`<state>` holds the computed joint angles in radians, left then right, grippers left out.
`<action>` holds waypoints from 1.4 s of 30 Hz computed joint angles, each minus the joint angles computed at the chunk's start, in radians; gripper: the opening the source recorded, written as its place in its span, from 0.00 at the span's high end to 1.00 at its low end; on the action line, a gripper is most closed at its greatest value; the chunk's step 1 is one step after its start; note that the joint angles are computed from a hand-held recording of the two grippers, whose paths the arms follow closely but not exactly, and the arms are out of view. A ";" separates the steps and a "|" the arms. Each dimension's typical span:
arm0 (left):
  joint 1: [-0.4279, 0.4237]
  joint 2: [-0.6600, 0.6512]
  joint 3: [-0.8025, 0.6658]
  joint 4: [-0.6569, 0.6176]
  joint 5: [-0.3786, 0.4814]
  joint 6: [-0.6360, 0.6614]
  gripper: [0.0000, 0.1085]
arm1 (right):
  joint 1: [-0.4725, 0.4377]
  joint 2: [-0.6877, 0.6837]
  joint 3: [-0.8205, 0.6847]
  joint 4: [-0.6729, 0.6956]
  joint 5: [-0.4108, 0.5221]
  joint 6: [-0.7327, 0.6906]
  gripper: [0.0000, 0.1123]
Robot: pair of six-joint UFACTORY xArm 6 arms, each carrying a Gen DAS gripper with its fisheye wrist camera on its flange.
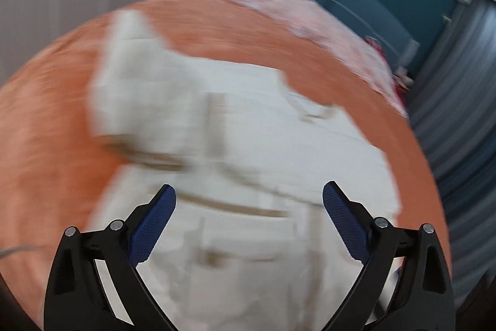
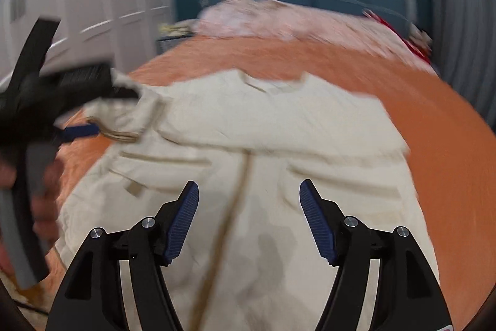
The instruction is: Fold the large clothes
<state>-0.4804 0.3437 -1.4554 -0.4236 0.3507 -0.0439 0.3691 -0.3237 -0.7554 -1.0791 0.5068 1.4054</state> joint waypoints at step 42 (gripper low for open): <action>0.094 0.326 -0.449 -0.333 0.283 -0.005 0.16 | -0.486 0.153 0.006 0.385 -0.375 -0.071 0.43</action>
